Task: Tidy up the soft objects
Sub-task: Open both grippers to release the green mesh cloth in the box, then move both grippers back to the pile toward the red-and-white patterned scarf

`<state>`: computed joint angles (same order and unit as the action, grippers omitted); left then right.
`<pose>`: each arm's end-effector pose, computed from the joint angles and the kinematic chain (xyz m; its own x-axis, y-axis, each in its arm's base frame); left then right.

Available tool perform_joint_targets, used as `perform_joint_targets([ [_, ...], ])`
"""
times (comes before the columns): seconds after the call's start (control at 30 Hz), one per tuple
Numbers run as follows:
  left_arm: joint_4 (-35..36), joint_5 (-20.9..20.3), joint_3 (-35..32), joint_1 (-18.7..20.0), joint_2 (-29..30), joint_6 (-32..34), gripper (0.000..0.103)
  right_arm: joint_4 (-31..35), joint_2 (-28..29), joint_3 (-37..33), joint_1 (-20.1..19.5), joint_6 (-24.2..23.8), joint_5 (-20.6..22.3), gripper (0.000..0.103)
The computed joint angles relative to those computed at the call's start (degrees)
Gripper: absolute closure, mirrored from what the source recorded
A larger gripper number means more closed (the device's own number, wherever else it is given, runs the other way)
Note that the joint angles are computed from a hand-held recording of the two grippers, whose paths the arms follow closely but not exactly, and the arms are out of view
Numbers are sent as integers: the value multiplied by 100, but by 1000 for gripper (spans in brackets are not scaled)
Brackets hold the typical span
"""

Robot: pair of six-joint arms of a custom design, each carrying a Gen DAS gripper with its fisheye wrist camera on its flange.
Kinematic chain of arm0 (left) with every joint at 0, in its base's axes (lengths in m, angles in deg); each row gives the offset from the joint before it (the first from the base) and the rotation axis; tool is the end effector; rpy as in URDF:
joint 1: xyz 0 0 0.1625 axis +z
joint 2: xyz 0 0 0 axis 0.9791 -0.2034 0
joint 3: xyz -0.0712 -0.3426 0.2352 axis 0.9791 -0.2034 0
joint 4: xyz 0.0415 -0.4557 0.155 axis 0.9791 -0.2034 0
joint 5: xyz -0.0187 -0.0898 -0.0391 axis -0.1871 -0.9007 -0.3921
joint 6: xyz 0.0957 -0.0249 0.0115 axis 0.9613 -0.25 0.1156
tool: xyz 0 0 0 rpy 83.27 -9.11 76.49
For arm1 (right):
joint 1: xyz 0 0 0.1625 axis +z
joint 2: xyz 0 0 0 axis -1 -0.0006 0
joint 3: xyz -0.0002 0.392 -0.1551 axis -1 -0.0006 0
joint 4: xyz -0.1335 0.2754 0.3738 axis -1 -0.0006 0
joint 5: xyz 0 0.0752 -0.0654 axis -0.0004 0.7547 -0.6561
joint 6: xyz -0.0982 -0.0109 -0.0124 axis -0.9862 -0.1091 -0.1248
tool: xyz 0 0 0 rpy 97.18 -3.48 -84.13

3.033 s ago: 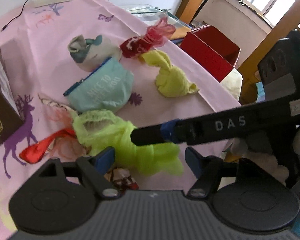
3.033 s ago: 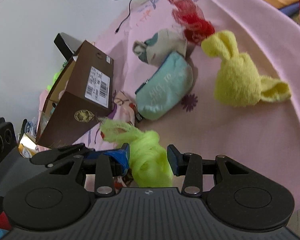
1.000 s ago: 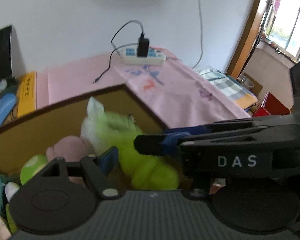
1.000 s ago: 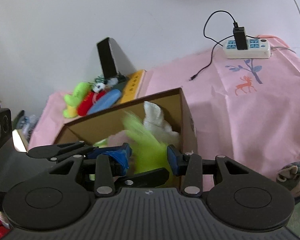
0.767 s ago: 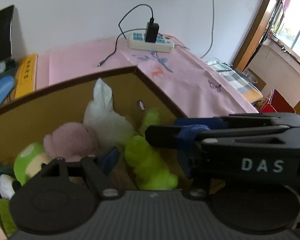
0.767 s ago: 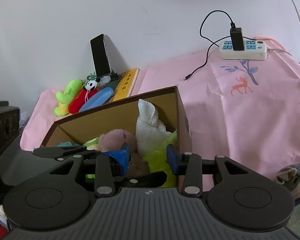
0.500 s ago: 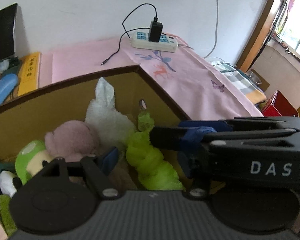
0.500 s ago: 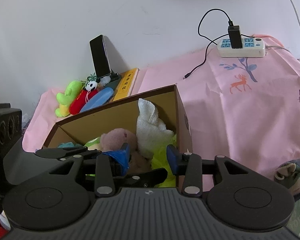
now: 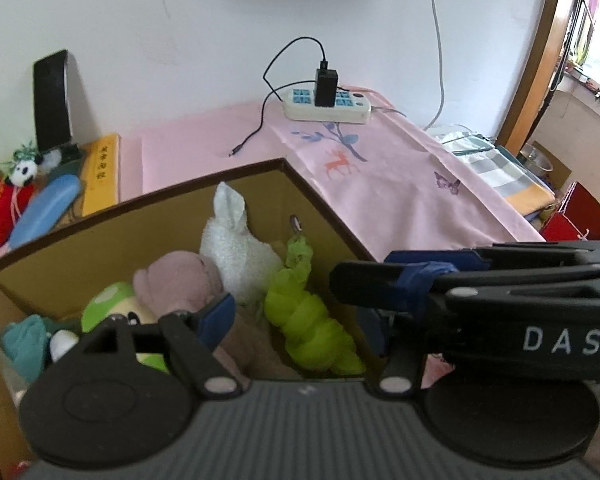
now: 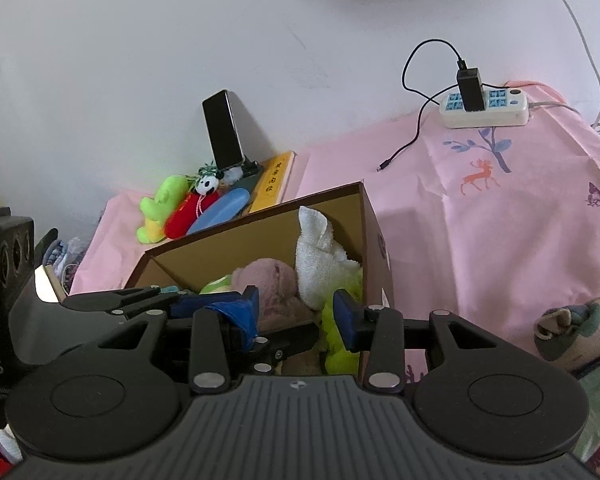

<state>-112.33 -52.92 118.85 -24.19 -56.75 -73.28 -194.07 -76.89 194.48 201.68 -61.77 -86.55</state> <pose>-0.1047 -0.4900 0.2519 -0.7416 0.1949 -0.6419 0.5568 0.7125 -0.4270 0.3294 -0.4956 0.0690 -0.8826 -0.4334 0.1821 -0.4558 0.6938 -0.5576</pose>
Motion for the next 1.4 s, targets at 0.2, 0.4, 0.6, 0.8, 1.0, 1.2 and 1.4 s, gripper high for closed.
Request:
perform_joint_targets([
  [0.2,87,341,215,-337,-192,-282,43,-58,-264,244,-38,-56,152,79],
  [0.4,215,554,425,-677,-383,-576,43,-102,-516,482,-94,-85,273,79],
  [0.6,490,526,643,-961,-645,-963,43,-81,-834,767,-243,-117,310,79],
  [0.8,738,219,844,-1137,-810,-1238,41,75,-1181,1092,-473,-39,232,79],
  [1.0,845,-390,989,-1107,-732,-1266,37,331,-1439,1364,-742,174,142,78],
  [1.2,863,-1168,1054,-905,-392,-1269,35,694,-1639,1614,-1012,371,6,78],
  [1.4,716,-1608,970,-674,128,-1275,32,889,-1717,1764,-1223,567,-81,78],
])
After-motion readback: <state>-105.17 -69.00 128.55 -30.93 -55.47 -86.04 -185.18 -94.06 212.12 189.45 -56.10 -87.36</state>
